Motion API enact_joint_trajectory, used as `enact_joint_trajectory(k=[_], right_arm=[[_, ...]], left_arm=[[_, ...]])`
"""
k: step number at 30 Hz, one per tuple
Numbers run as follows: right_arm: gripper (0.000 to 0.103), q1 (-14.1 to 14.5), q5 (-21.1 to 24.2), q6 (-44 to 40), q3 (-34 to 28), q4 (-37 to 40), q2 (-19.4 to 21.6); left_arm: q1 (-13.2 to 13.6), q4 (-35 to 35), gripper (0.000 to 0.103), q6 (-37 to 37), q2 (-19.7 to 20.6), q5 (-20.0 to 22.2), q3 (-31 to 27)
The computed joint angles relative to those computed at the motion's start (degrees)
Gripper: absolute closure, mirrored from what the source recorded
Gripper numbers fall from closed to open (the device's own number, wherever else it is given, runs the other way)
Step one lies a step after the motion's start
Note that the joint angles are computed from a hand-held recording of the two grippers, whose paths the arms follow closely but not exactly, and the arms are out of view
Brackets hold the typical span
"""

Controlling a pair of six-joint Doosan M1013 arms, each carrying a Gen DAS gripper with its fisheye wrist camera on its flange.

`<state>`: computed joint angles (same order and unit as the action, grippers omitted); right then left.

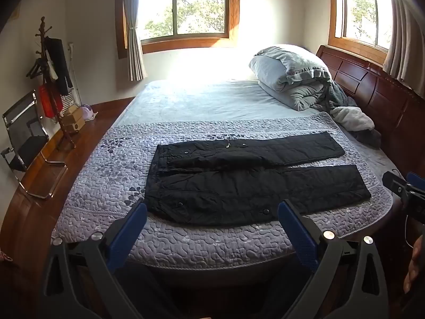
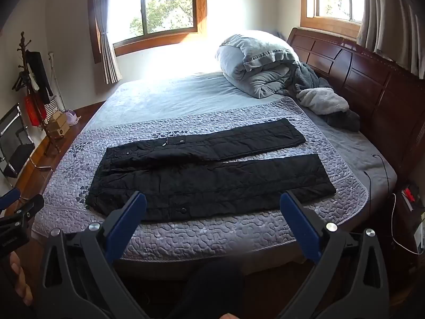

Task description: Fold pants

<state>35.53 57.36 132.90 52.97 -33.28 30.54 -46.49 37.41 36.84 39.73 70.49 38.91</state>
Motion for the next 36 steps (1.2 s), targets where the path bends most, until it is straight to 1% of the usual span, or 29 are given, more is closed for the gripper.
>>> enact_joint_trajectory(k=[14,16,22,36], right_arm=[[0.002,-0.01,-0.32,0.03,0.35,0.27,-0.32],[0.002,-0.03,-0.32,0.12,0.38,0.08,-0.18],[0.002,-0.18,-0.28,-0.06,0.08,0.47,0.13],[0.002,-0.18,-0.04,-0.33,-0.22,0.76,0.28]], left_arm=[[0.05,0.51,0.003,-0.85,0.25,-0.2,-0.13],[0.04,0.68,0.003,-1.09,-0.27,-0.54,0.81],[-0.01,0.81,0.003,-0.79,0.07,0.37,0.2],[0.17,0.45,0.003,-0.83,0.24,0.87,-0.28]])
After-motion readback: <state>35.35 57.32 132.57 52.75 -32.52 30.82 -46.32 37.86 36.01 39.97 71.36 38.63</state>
